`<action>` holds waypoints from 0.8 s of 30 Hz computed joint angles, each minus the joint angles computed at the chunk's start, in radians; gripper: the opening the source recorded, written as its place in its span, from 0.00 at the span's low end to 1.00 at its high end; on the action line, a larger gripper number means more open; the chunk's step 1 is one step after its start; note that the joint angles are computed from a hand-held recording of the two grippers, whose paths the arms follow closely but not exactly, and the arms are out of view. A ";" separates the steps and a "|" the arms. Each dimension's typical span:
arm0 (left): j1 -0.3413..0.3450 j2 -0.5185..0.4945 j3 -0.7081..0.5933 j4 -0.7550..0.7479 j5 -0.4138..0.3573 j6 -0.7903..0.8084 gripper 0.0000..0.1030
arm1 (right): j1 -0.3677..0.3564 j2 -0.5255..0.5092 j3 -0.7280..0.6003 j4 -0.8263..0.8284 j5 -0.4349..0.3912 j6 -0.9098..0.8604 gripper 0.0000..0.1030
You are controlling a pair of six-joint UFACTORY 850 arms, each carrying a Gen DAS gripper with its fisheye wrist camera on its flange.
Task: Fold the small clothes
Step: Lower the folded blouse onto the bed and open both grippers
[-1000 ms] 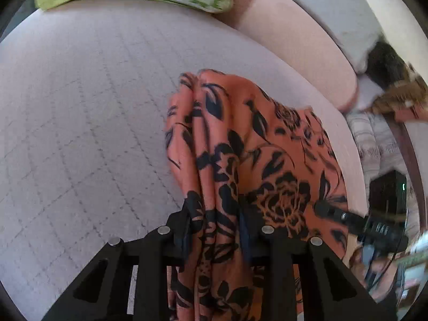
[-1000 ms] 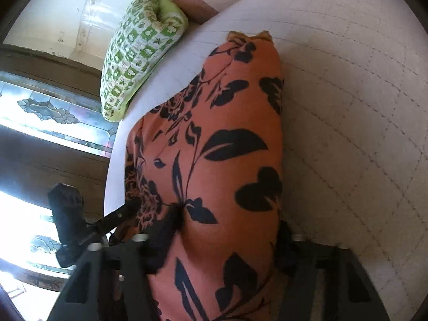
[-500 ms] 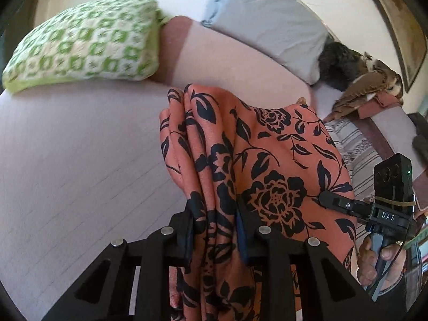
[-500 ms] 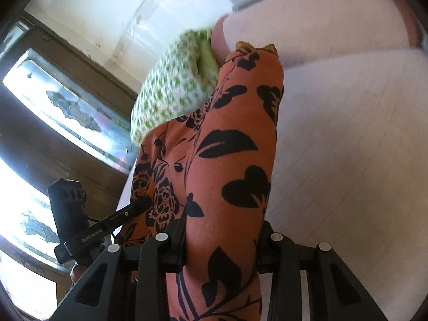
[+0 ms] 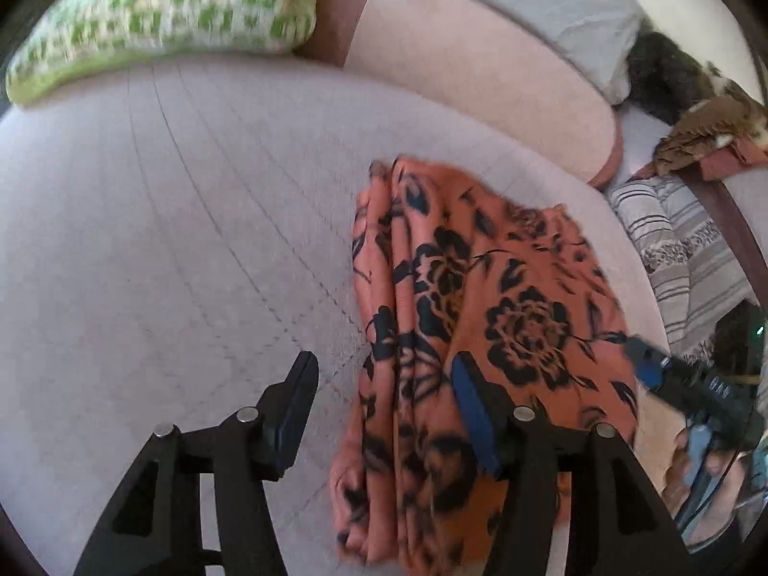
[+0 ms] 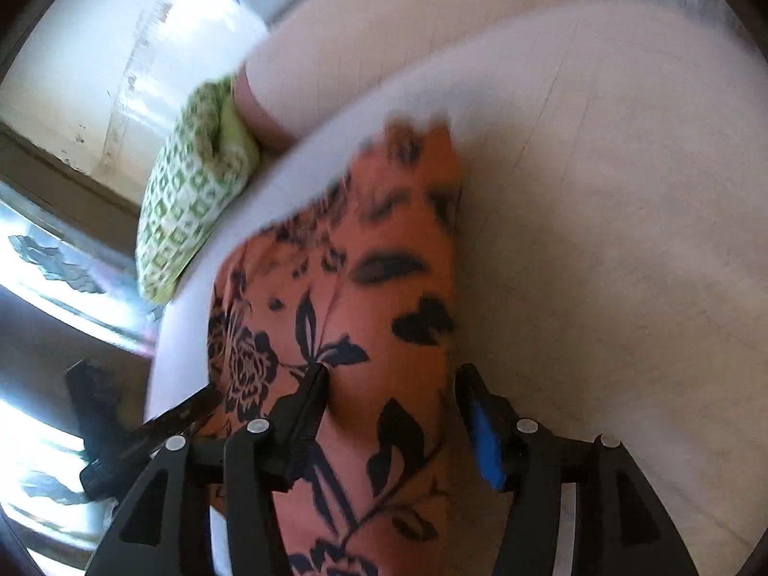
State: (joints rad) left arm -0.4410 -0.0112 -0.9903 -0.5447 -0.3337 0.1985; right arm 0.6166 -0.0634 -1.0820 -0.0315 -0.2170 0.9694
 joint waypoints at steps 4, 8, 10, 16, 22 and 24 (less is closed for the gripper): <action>-0.038 0.083 0.052 0.134 0.053 -0.109 0.60 | 0.066 0.088 0.013 -0.392 0.033 0.350 0.61; -0.084 0.032 0.049 0.509 -0.017 -0.500 0.78 | 0.124 0.044 -0.014 -0.288 0.052 0.245 0.79; -0.099 0.021 0.039 0.562 -0.084 -0.596 0.79 | 0.131 -0.015 -0.031 -0.204 -0.025 0.167 0.79; -0.199 0.153 0.077 1.046 -0.144 -1.010 0.79 | 0.247 -0.004 -0.165 -0.558 -0.345 0.379 0.86; -0.262 0.273 0.123 1.146 -0.207 -1.173 0.84 | 0.380 0.003 -0.199 -0.694 -0.643 0.489 0.98; -0.277 0.302 0.133 1.150 -0.212 -1.193 0.86 | 0.411 0.000 -0.198 -0.687 -0.700 0.497 0.98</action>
State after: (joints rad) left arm -0.7180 0.2913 -0.8576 0.6050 -0.5455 -0.9946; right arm 1.0280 -0.0631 -1.2801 -0.7188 -0.9168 1.4667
